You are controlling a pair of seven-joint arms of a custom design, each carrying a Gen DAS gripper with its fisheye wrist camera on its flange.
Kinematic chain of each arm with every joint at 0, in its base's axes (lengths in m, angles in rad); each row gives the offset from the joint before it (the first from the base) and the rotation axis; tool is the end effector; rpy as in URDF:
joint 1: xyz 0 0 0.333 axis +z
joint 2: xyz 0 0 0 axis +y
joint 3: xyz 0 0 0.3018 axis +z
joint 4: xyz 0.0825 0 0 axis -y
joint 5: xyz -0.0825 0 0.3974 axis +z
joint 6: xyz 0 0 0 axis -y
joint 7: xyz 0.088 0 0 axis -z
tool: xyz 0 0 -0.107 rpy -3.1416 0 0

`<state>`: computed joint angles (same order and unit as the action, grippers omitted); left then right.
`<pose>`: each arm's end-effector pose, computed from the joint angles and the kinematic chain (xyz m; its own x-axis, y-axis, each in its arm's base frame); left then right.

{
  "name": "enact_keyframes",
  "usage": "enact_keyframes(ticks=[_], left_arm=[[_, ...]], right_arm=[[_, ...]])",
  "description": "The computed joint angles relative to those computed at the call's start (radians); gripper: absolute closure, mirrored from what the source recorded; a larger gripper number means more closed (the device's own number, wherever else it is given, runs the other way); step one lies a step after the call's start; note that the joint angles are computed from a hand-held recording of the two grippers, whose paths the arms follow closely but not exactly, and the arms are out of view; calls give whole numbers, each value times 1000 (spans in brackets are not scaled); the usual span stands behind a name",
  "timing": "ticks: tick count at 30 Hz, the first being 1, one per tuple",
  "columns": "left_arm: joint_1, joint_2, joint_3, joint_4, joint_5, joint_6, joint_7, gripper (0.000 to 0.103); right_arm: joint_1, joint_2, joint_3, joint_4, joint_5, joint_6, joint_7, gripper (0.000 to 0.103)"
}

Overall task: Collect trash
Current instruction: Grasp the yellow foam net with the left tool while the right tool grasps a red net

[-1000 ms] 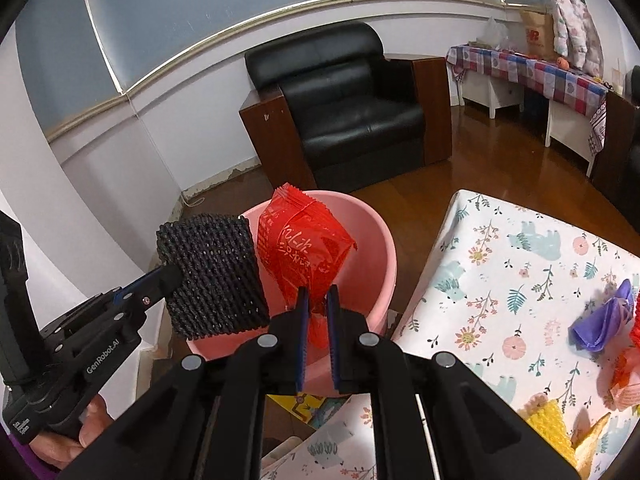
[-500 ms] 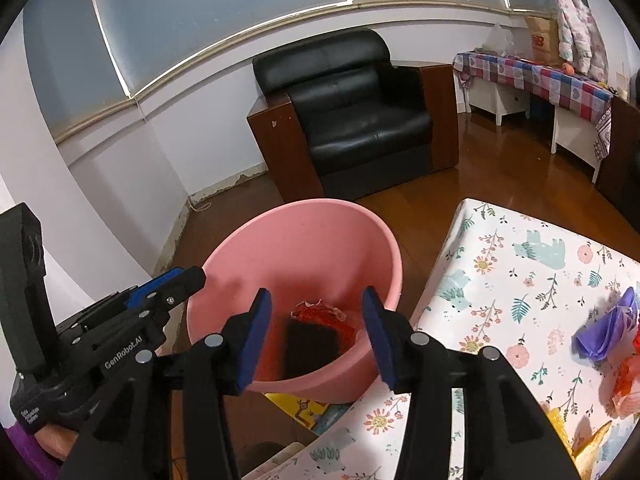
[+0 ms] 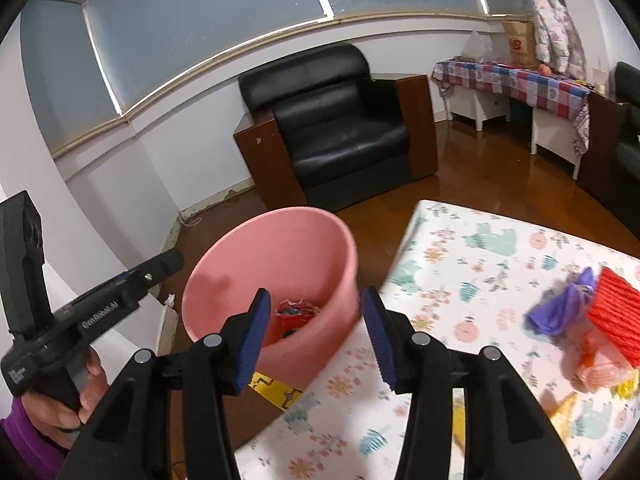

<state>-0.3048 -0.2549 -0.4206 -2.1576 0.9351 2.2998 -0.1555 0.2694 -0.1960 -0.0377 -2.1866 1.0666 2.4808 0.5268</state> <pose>0.4033 -0.3529 0.5272 0.3574 -0.9160 0.1823 -0.4967 -0.3518 -0.7934 0.5323 0.1213 0.5036 0.6206 -0.7143 -0.3234 -0.6357 -0.2169 -0.7409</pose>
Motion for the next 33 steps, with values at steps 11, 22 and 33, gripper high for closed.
enact_keyframes(ticks=[11, 22, 33], left_arm=[[-61, 128, 10, 122, -17, 127, 126, 75], [-163, 368, 80, 302, -288, 300, 369, 67], [-243, 590, 127, 513, -668, 237, 525, 67]], right_arm=[[-96, -63, -93, -69, -38, -58, -14, 56], [-215, -35, -150, -72, -37, -80, -9, 56], [-280, 3, -166, -28, 16, -128, -71, 56]])
